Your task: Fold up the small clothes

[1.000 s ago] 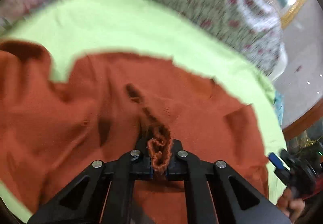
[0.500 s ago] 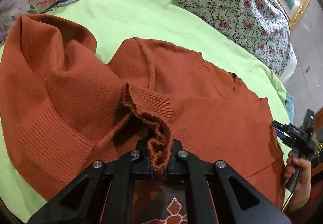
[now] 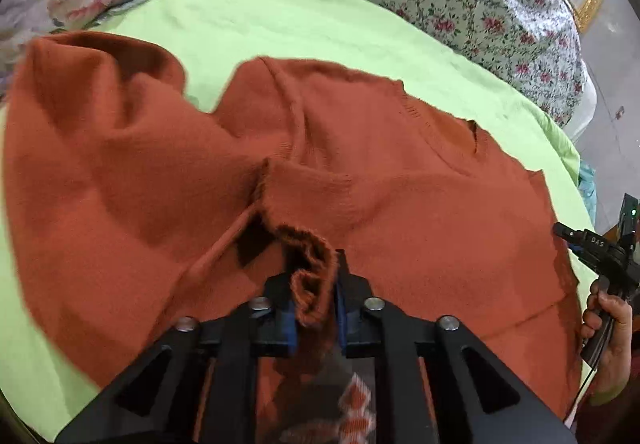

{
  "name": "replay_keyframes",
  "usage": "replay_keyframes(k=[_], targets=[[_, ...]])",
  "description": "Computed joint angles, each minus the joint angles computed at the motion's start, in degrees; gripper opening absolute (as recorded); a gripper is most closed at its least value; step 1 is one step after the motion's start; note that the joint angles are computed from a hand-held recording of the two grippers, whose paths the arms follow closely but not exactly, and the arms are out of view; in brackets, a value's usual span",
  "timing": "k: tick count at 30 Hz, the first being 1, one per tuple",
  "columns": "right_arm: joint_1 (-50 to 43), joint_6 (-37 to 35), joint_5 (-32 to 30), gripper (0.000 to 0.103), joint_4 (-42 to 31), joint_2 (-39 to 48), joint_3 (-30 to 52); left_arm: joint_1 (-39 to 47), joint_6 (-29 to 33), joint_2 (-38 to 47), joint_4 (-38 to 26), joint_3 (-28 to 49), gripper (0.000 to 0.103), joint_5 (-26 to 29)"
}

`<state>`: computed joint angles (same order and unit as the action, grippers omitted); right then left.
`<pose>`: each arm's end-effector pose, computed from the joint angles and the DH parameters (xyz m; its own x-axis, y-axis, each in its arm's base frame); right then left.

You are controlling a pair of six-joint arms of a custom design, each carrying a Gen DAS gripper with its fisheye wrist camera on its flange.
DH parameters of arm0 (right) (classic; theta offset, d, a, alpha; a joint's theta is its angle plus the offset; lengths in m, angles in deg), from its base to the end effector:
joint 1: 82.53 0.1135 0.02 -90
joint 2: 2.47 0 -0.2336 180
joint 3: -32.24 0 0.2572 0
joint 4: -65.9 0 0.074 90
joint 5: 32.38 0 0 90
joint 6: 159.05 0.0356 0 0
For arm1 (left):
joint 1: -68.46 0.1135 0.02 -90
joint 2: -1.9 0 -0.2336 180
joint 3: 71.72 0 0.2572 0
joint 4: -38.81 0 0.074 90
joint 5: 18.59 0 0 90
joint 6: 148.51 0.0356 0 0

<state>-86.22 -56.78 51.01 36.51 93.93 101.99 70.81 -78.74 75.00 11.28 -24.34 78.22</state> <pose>0.3366 -0.0176 0.1396 -0.8089 0.2637 -0.5256 0.1757 0.9613 0.2120 0.2492 0.0060 0.1378 -0.7616 -0.3749 -0.5286 -0.2485 0.9223 -0.2960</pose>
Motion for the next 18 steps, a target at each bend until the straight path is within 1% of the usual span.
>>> replay_keyframes(k=[1,2,4,6,7,9,11,13,14,15,18], targets=[[0.19,1.4,0.14,0.031,-1.07,-2.3,-1.06,0.46,0.14,-2.5,-1.61,-0.85,0.029,0.1],[0.33,2.32,-0.52,0.039,-1.19,-4.47,-2.37,1.2,0.26,-6.73,-3.63,-2.56,0.034,0.28],[1.0,3.31,-2.78,0.046,0.0,-11.53,-7.47,3.08,0.34,-16.43,-8.23,-6.35,0.053,0.17],[3.24,4.52,-4.2,0.047,0.11,-18.26,-12.21,7.12,1.28,-27.75,-15.14,-9.91,0.061,0.71],[4.17,5.21,-4.68,0.047,0.11,-19.68,-13.36,10.56,3.06,-32.28,-18.51,-11.23,0.065,2.18],[6.4,7.22,-7.09,0.047,-0.38,-24.77,-17.46,19.29,6.88,-37.59,-24.48,-11.89,0.071,5.8],[8.88,8.78,-7.78,0.047,-0.59,-27.18,-19.95,27.99,10.76,-36.73,-25.97,-11.66,0.074,10.4],[12.1,10.83,-6.97,0.047,0.03,-27.95,-21.6,33.82,12.95,-30.37,-24.1,-10.13,0.075,13.89],[13.86,12.04,-6.82,0.047,0.38,-28.32,-22.48,35.71,13.89,-26.37,-22.37,-9.22,0.077,15.9],[15.18,13.0,-7.08,0.047,0.7,-28.27,-22.95,36.0,13.72,-22.14,-20.04,-8.37,0.079,16.6],[18.79,15.87,-6.46,0.047,1.18,-28.54,-23.99,37.07,12.65,-10.33,-13.78,-6.09,0.08,18.48]])
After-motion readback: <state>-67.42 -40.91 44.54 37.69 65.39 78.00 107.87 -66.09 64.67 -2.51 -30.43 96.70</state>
